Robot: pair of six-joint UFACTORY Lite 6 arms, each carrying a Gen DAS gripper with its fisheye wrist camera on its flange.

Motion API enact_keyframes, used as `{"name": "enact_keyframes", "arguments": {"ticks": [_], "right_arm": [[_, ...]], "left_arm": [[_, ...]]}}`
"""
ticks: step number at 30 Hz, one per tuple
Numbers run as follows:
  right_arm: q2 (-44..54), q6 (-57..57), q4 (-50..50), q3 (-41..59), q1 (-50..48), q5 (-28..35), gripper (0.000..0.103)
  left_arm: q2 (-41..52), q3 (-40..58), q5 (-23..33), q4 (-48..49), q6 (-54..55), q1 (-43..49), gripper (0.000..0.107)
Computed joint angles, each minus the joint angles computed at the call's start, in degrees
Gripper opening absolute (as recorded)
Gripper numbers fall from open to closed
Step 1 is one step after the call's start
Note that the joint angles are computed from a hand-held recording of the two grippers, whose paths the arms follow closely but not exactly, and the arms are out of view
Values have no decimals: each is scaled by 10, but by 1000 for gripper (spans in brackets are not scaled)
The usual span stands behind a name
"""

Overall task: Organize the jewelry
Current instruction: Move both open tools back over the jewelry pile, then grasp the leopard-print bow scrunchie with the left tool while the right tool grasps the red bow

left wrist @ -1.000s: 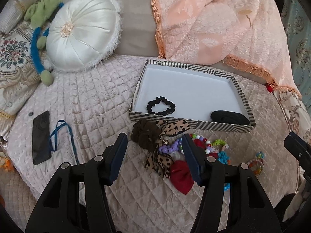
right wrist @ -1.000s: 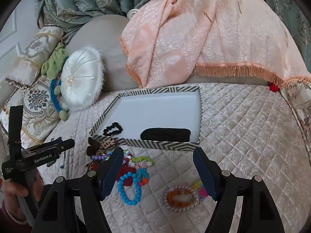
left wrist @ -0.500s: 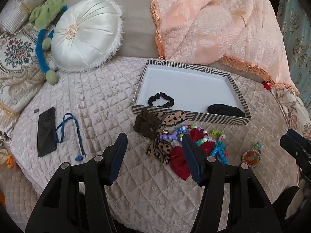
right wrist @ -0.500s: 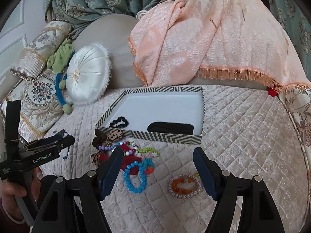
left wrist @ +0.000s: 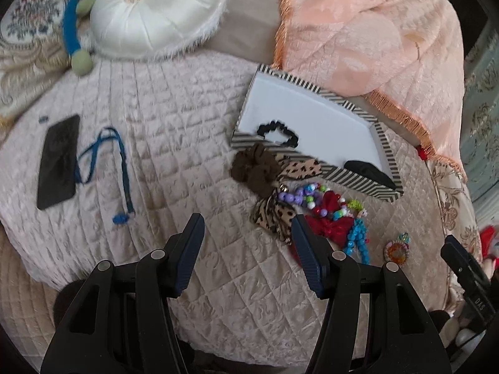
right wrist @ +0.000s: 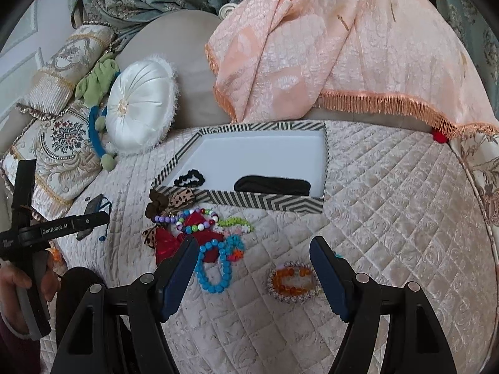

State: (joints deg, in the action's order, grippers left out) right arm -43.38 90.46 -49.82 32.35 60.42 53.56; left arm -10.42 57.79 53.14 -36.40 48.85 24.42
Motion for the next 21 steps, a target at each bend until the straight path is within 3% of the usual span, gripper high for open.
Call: {"name": "enact_keyframes", "arguments": {"ticks": [8,21], "right_arm": [[5,-15,15,-14,-25,-33,71],[3,-77,57,-42,-103,-95,71]], "left_arm": [[63,24,-16,-4,-16,-22,58],[231,142,-114,26,-124,-132,58]]}}
